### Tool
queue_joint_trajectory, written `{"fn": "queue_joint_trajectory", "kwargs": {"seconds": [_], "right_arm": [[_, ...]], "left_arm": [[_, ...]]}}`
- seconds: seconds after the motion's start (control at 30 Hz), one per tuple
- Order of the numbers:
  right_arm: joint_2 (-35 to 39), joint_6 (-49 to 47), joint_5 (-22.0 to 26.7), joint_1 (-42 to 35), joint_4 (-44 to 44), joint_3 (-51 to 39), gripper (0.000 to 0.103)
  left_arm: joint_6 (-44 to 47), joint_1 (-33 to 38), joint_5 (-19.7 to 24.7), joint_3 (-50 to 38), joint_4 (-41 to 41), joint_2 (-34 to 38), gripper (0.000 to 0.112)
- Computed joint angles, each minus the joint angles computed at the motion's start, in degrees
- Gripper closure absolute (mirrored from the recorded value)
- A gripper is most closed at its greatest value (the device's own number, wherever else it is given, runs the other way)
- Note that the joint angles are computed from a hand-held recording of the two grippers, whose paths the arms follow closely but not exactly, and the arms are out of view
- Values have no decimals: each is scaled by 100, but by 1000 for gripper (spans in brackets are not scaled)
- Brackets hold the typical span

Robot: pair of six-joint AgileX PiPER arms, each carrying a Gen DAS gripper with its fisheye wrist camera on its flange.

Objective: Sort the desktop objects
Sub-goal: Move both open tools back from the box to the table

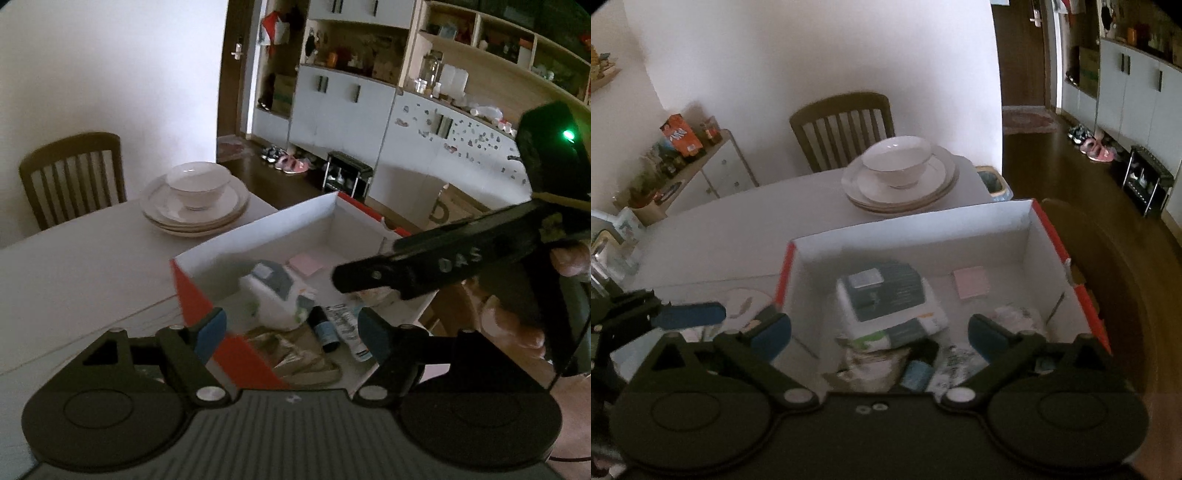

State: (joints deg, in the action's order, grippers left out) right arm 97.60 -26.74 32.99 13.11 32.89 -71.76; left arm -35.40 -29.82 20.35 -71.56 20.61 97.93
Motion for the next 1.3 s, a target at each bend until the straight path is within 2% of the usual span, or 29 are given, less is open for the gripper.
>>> {"fn": "queue_joint_trajectory", "kwargs": {"seconds": [0.17, 0.33, 0.4, 0.43, 0.5, 0.6, 0.77, 1.07, 1.3], "right_arm": [[-422, 453, -454, 454, -161, 475, 1], [-797, 936, -891, 964, -340, 918, 1], [-892, 1319, -1047, 1216, -621, 1037, 1], [-929, 1499, -1099, 1323, -723, 1084, 1], [-979, 1941, -1221, 1565, -1026, 1168, 1], [-1066, 3032, -1442, 1942, -1987, 1271, 1], [-1104, 4235, -1514, 2377, -2918, 1344, 1], [-748, 6790, -1438, 3244, -4792, 1294, 1], [-366, 7869, -1294, 3904, -5609, 1169, 1]], "left_arm": [[-182, 216, -136, 641, 108, -542, 28], [15, 532, -250, 1242, 51, -1063, 20], [-22, 622, -261, 1457, 220, -1247, 13], [-33, 675, -279, 1576, 271, -1340, 13], [361, 834, -333, 1771, -78, -1497, 13], [749, 1110, -413, 2112, -386, -1735, 11], [2002, 1666, -502, 2538, -1382, -1991, 11], [5339, 2793, -579, 3168, -4120, -2155, 11], [7287, 3391, -613, 3511, -5589, -2020, 11]]}}
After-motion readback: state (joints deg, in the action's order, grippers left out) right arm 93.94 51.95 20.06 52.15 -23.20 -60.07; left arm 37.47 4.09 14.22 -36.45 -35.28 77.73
